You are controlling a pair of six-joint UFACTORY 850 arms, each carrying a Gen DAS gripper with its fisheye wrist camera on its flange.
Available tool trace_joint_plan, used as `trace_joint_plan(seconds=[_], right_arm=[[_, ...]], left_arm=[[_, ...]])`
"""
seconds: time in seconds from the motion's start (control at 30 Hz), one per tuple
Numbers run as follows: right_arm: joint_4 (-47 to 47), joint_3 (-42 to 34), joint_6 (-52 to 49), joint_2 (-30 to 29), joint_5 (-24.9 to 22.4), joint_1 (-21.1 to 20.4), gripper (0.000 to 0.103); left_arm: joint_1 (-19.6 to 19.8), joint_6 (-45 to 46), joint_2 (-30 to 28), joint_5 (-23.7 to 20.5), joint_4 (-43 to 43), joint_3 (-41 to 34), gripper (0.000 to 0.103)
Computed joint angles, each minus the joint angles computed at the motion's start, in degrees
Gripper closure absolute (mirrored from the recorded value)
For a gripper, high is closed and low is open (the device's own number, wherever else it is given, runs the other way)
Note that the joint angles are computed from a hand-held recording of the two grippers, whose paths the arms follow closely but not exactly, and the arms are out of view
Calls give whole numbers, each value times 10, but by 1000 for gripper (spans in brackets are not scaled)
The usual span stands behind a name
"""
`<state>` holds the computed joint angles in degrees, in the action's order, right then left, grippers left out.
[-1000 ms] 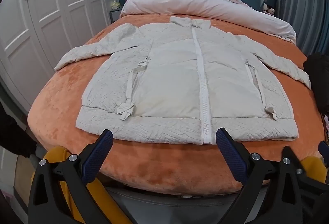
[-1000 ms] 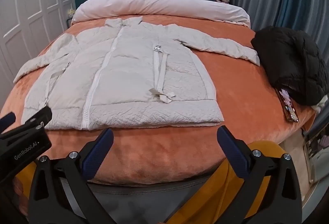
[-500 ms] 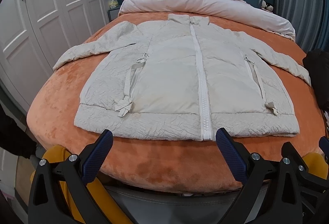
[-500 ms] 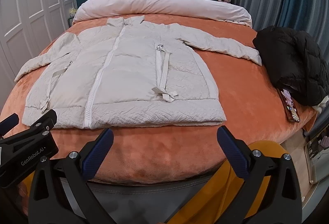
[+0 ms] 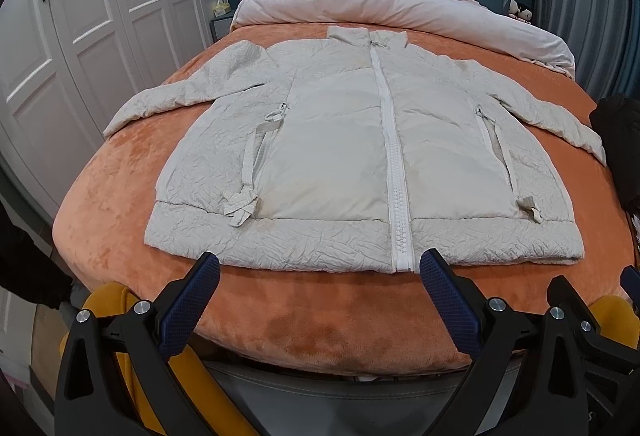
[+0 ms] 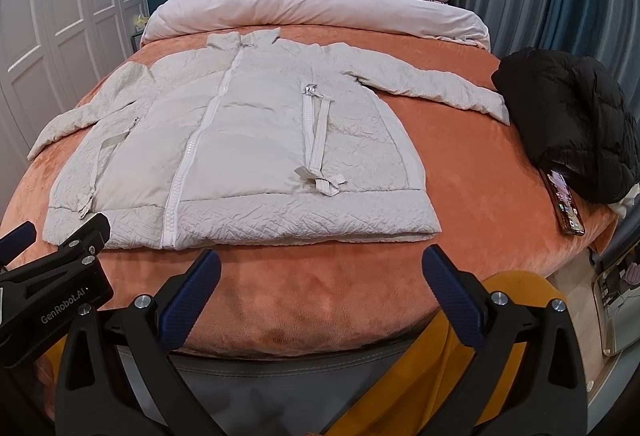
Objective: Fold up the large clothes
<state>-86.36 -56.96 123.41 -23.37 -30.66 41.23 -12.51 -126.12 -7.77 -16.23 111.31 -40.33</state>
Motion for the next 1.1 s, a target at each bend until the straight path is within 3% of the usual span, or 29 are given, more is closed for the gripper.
trace_joint_plan(seconds=[1.1], right_arm=[[-3,-4,2,-5,1,2,5]], left_arm=[[1,2,-2,-3,-3,1,6]])
